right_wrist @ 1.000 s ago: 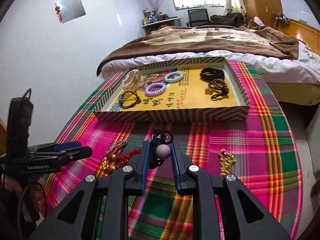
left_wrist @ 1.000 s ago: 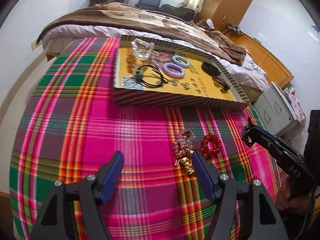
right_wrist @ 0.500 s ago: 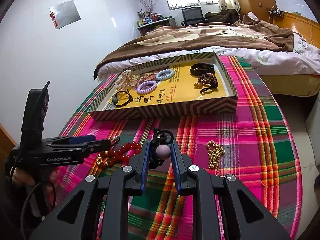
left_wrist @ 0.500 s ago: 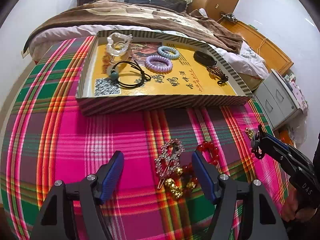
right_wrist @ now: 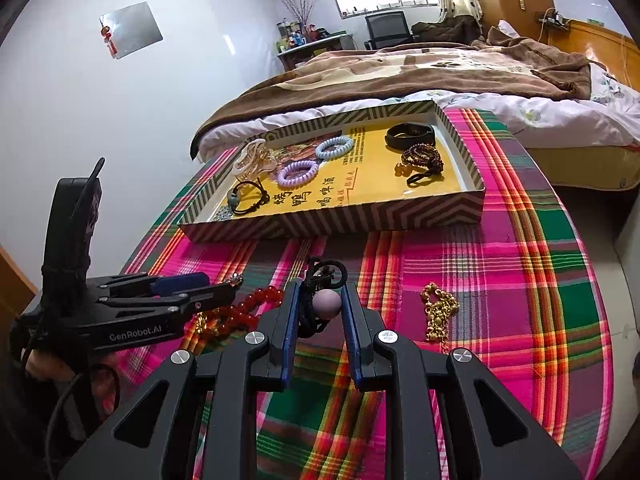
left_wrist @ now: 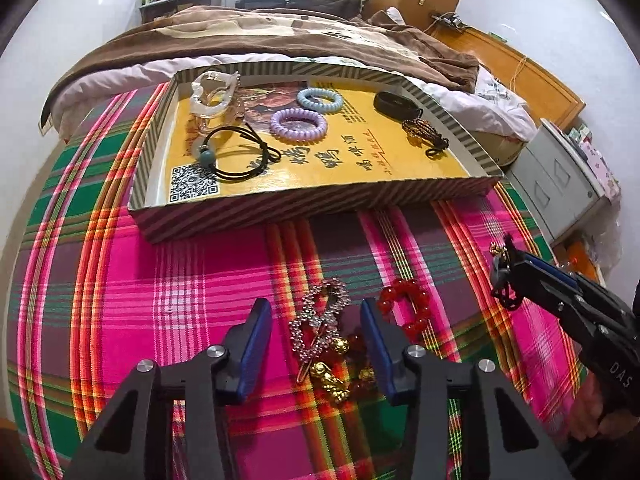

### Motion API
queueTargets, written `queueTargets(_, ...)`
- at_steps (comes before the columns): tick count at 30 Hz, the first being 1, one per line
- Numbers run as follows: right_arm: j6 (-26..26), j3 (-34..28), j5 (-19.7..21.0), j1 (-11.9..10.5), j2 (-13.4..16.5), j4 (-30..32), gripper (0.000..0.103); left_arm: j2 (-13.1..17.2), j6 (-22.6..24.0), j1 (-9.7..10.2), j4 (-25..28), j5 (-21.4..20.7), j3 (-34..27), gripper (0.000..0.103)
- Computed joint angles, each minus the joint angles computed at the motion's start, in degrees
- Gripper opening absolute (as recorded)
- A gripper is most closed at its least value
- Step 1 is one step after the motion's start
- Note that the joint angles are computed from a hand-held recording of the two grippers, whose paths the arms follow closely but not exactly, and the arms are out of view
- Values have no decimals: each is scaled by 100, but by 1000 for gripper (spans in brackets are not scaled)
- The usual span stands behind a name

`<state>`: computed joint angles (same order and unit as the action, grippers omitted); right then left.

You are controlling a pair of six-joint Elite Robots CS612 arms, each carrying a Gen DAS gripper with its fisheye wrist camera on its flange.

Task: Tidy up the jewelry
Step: 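Grasp the rhinestone hair clip with the left tool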

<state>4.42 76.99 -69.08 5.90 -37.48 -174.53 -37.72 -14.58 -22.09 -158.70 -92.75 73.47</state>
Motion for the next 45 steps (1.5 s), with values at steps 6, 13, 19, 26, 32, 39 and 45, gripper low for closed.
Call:
queueTargets(6, 9, -1, 2, -6, 5, -12, 22, -7, 17, -9, 25, 64, 4, 30)
queueTargets(13, -2, 2, 11, -6, 4, -24, 22, -40, -39, 15, -133, 69, 58, 14)
queueTargets(19, -5, 23, 7, 1, -9, -53, 22, -61, -72, 20, -184, 75, 99, 13)
queueTargets(26, -34, 42, 5, 7, -23, -90, 22, -28, -74, -8, -122, 135, 89, 26)
queueTargets(32, -27, 49, 20, 6, -28, -92, 22, -16, 58, -52, -47, 186, 50, 39)
queueTargets(39, -12, 59, 10, 7, -33, -115, 22, -25, 114, -96, 21, 484, 47, 19)
queueTargets(45, -26, 71, 15, 11, -42, -122, 22, -45, 33, -77, -65, 500, 89, 16)
